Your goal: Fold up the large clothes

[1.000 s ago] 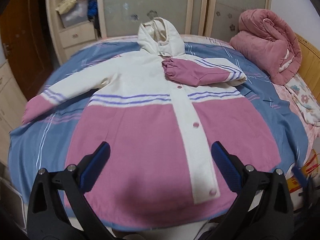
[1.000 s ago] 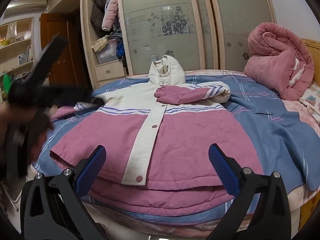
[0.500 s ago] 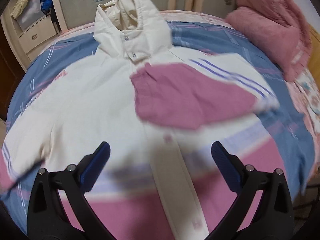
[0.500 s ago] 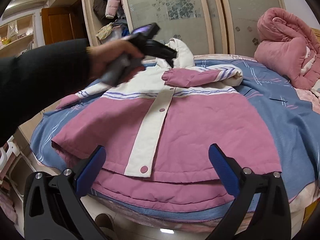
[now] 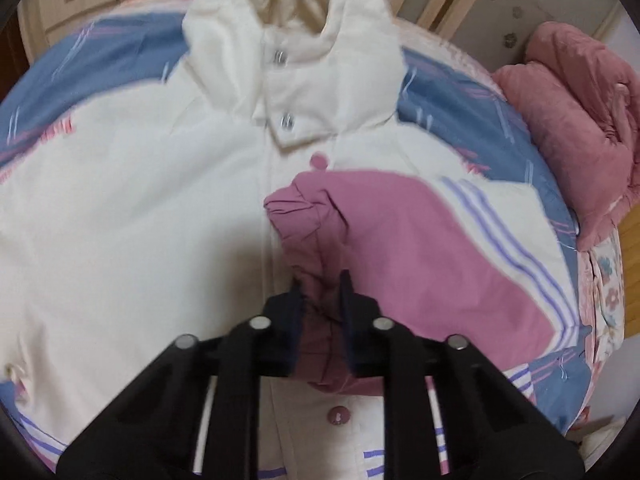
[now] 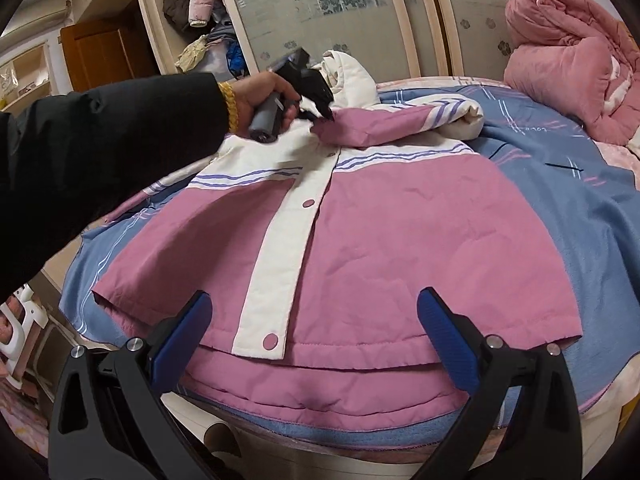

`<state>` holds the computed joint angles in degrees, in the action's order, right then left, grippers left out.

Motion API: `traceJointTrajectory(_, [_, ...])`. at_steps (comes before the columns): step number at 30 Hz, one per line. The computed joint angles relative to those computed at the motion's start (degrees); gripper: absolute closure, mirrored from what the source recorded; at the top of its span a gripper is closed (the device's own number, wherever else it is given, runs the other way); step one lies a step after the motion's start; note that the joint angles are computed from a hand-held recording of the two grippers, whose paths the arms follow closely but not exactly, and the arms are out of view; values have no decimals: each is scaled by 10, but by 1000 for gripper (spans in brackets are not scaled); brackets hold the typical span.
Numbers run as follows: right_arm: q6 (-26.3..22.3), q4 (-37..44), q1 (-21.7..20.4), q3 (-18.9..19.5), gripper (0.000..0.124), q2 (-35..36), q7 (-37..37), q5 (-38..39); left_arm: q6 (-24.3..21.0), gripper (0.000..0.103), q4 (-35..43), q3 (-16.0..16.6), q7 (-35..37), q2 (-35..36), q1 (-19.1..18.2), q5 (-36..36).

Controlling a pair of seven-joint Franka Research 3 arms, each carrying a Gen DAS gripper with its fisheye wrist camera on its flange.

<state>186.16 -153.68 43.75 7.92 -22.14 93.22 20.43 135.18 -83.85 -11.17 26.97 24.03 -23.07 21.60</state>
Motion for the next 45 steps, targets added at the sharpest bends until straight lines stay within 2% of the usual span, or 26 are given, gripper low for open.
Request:
traceJointTrajectory(3, [-6,5,10,-8,22,7,-5,-1,-12,91,-7,10,-4,-28,-6,34])
traceJointTrajectory(11, [-15,12,-2,16,22,17,-7,-3,-130,91,-73,10,5,-138,1,147])
traceJointTrajectory(16, [-18,18,-3,20,22,23,-11,-4,-125,90,-180,-2,-13,-199,46,118])
traceJointTrajectory(17, [-19,19,-2,20,22,24,-12,-4,-121,86,-200,-5,-14,-202,51,114])
traceJointTrajectory(18, [-20,20,0,19,22,25,-14,-4,-129,74,-204,-10,-16,-196,53,120])
traceJointTrajectory(19, [-19,21,-1,20,22,25,-15,-4,-152,45,-202,-15,-13,-183,50,132])
traceJointTrajectory(20, [-19,21,0,21,22,25,-16,-4,-171,26,-196,-18,-16,-172,45,148])
traceJointTrajectory(21, [-18,21,0,21,22,25,-17,-4,-180,2,-200,-18,-23,-171,41,167])
traceJointTrajectory(24, [-16,17,-34,53,22,17,-8,-13,-202,2,-213,-22,-59,-179,27,225])
traceJointTrajectory(28, [-21,11,-88,97,22,4,22,-26,-201,2,-266,-39,-114,-258,23,241])
traceJointTrajectory(32, [-24,-1,-130,131,22,-18,55,-42,-213,2,-348,-101,-166,-392,-2,260])
traceJointTrajectory(37, [-34,-19,-188,188,22,-58,103,-70,-298,2,-378,-203,-234,-487,-59,200])
traceJointTrajectory(40, [-56,-25,-227,229,22,-92,139,-95,-354,2,-362,-263,-294,-486,-97,153])
traceJointTrajectory(42, [-73,-28,-248,252,22,-121,166,-112,-403,2,-335,-307,-344,-462,-114,151])
traceJointTrajectory(45, [-100,-30,-247,253,22,-153,188,-133,-467,2,-295,-358,-424,-413,-133,157])
